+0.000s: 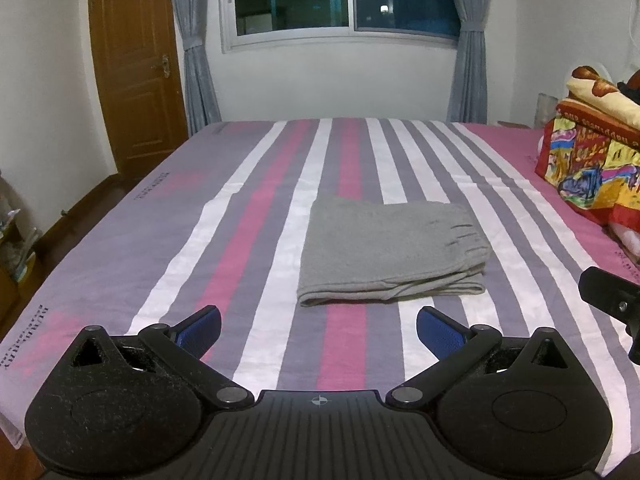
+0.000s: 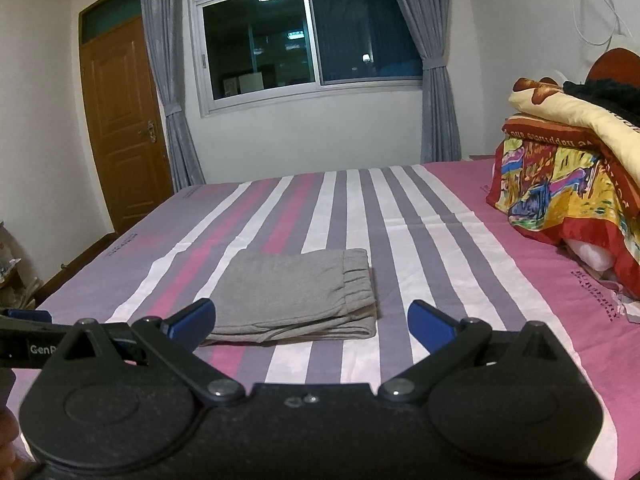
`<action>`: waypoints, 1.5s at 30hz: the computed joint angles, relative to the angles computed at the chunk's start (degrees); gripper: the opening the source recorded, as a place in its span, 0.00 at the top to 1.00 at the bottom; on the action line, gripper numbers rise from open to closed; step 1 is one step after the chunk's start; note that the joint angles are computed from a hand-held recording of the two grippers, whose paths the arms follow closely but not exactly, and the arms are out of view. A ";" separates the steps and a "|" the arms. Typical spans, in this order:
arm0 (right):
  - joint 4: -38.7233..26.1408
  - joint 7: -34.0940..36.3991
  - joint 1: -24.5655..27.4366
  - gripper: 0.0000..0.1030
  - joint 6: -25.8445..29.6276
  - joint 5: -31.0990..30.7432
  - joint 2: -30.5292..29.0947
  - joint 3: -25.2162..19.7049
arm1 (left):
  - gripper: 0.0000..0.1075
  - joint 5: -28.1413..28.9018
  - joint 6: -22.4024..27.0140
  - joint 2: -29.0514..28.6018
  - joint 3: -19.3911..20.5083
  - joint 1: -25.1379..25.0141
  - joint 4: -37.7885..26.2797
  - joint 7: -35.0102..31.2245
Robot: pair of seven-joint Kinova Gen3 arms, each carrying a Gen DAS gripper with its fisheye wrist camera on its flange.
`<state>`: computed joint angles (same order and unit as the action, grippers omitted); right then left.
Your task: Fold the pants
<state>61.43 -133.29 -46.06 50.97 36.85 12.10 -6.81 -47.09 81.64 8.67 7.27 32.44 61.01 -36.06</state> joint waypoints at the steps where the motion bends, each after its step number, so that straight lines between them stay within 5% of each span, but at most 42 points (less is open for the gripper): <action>1: -0.02 -0.08 -0.03 0.00 0.02 0.02 0.02 0.01 | 0.04 0.08 0.00 0.09 0.00 -0.03 -0.10 -0.14; 45: -0.60 2.04 1.09 0.00 -0.90 -2.98 1.61 1.42 | 0.04 4.67 -1.42 4.18 -2.94 -0.54 -4.23 -4.50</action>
<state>60.84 -131.25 -44.97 50.07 33.88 13.71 -5.39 -42.42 80.22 12.85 4.34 31.89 56.78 -40.57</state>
